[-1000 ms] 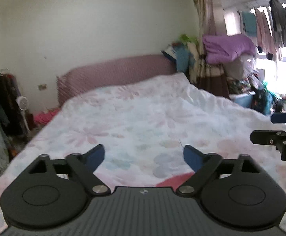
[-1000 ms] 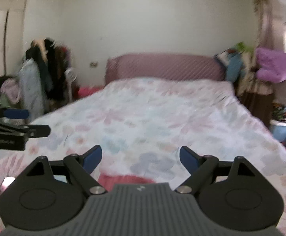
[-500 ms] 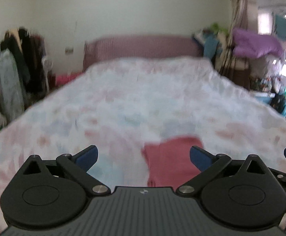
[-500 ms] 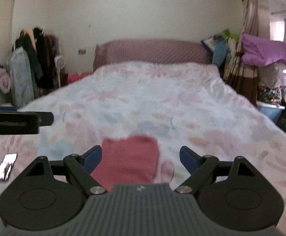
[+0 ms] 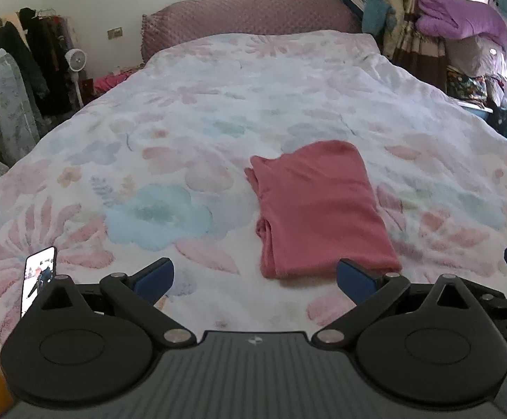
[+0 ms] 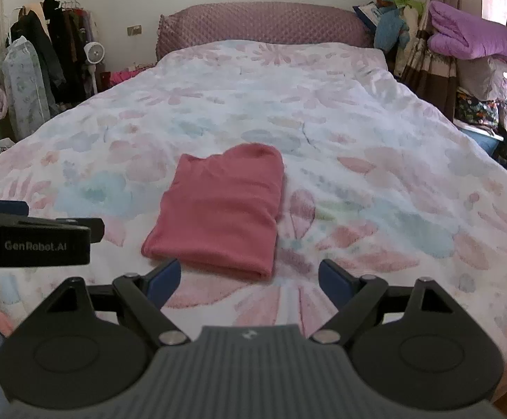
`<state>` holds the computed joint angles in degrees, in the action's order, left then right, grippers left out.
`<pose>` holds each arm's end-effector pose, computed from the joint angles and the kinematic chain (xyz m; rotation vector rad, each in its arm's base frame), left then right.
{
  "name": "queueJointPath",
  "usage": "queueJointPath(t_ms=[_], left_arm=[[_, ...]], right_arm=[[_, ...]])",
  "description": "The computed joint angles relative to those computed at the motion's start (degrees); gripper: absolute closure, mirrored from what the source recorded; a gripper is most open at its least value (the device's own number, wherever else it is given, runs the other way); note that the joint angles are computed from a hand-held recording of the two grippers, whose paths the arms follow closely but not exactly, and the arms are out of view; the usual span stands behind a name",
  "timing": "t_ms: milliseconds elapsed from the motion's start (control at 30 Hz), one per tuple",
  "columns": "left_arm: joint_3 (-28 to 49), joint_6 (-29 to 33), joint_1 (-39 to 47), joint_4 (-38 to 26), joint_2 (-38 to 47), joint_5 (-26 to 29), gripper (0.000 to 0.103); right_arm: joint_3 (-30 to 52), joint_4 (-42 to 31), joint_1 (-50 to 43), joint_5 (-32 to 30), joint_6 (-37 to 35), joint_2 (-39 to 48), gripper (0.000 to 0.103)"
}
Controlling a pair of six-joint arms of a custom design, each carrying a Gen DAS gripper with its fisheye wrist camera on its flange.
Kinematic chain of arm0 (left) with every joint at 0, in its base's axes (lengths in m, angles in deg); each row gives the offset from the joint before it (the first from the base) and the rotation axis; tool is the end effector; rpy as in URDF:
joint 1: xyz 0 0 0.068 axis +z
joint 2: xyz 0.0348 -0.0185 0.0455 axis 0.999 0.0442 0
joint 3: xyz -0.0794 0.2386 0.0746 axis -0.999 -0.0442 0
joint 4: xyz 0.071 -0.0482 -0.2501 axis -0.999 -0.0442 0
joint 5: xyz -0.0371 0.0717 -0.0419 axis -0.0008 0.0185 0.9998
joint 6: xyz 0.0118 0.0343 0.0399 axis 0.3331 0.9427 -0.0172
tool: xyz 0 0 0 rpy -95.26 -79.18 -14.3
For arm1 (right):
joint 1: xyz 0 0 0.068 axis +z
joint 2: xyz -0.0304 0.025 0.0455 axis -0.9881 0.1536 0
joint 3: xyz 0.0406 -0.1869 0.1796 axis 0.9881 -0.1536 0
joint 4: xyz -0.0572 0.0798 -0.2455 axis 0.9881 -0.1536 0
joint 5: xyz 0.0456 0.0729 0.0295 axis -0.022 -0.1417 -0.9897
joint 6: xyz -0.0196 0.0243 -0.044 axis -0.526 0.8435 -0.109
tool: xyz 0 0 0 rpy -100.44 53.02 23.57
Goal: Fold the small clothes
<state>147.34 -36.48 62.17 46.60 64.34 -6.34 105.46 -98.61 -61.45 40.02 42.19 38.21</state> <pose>0.2836 -0.1153 0.3043 -0.2151 2.2972 0.1605 0.3095 0.1112 0.2648 -0.3870 2.2361 0.1946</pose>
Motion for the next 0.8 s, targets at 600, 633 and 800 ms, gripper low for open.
queueJointPath(t_ms=[600, 633, 800], left_arm=[[0.7, 0.5, -1.0, -0.6, 0.0, -1.0, 0.0], [0.7, 0.5, -1.0, -0.5, 0.0, -1.0, 0.0], [0.5, 0.3, -1.0, -0.7, -0.1, -0.9, 0.0]], right_arm=[[-0.9, 0.0, -0.5, 0.2, 0.1, -1.1, 0.021], [-0.9, 0.0, -0.6, 0.1, 0.1, -1.1, 0.021], [-1.0, 0.1, -0.6, 0.2, 0.0, -1.1, 0.021]])
